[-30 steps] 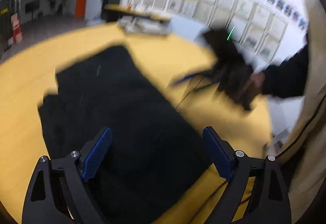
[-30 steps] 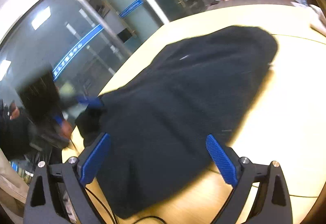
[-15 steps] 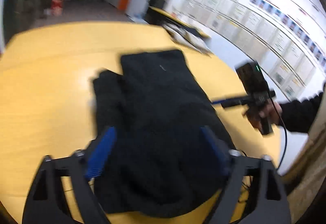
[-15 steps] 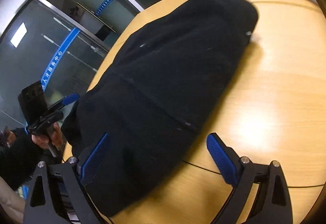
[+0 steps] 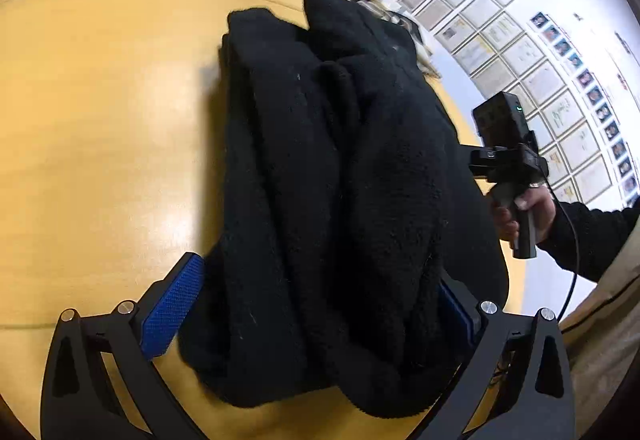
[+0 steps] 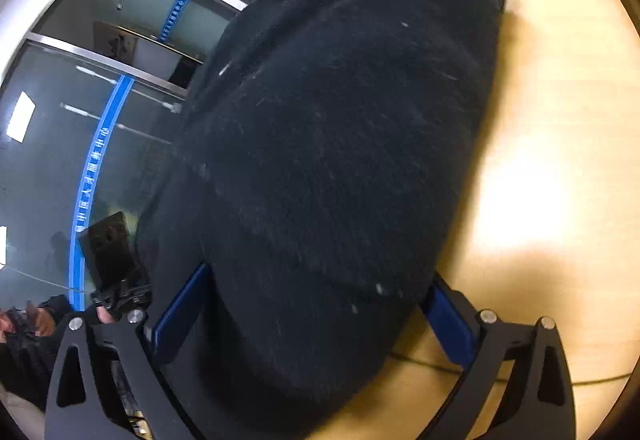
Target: Fold clothes
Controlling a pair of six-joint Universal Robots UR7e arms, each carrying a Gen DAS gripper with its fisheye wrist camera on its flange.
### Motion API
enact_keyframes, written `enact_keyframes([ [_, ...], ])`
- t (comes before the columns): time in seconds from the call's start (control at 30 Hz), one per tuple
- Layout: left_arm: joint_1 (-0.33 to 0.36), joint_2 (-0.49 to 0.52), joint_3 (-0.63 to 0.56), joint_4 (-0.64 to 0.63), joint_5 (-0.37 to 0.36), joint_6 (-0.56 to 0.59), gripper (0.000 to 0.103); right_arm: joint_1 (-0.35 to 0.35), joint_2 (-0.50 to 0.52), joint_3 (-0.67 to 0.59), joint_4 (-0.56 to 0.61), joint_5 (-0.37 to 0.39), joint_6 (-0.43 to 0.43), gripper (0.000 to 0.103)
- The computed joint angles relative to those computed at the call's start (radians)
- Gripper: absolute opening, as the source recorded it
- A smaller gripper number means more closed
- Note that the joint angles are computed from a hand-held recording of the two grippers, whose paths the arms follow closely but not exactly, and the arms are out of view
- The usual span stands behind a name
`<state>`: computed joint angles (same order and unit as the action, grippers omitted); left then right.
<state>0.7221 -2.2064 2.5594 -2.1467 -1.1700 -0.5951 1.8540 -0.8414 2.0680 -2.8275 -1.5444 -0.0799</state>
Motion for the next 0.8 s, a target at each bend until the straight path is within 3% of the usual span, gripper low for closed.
enact_keyframes([
  [0.1,0.046,0.026,-0.021,-0.014,-0.06,-0.002,0.103,0.02,0.006,0.011,-0.04,-0.045,-0.009,0.09],
  [0.13,0.076,0.037,-0.031,-0.033,-0.11,-0.004,0.101,0.021,0.001,0.015,-0.047,-0.05,-0.01,0.081],
  [0.17,0.107,0.049,-0.04,-0.051,-0.161,-0.005,0.082,0.025,-0.006,0.021,-0.057,-0.058,-0.011,0.067],
  [0.2,0.119,0.055,-0.047,-0.056,-0.193,-0.011,0.071,0.038,-0.018,0.031,-0.075,-0.078,-0.015,0.058],
  [0.23,0.102,0.048,-0.052,-0.036,-0.184,-0.015,0.066,0.057,-0.029,0.036,-0.091,-0.099,-0.025,0.047],
  [0.3,0.057,0.025,-0.057,-0.007,-0.158,-0.045,0.048,0.106,-0.05,0.041,-0.123,-0.143,-0.069,0.042],
  [0.33,0.033,0.011,-0.058,0.003,-0.146,-0.068,0.046,0.134,-0.06,0.039,-0.138,-0.163,-0.097,0.041],
  [0.43,-0.114,-0.087,-0.07,0.058,-0.029,-0.188,0.044,0.192,-0.083,0.008,-0.158,-0.162,-0.131,0.04],
  [0.53,-0.284,-0.169,-0.114,0.174,0.146,-0.312,0.043,0.2,-0.074,-0.057,-0.156,-0.091,-0.152,0.04],
  [0.63,-0.345,-0.17,-0.184,0.288,0.264,-0.358,0.043,0.191,-0.017,-0.153,-0.131,-0.008,-0.188,0.042],
  [0.73,-0.237,-0.121,-0.218,0.294,0.303,-0.279,0.044,0.152,0.114,-0.286,-0.076,0.031,-0.226,0.044],
  [0.8,-0.061,-0.056,-0.212,0.166,0.272,-0.147,0.044,0.128,0.202,-0.386,-0.024,0.05,-0.249,0.045],
])
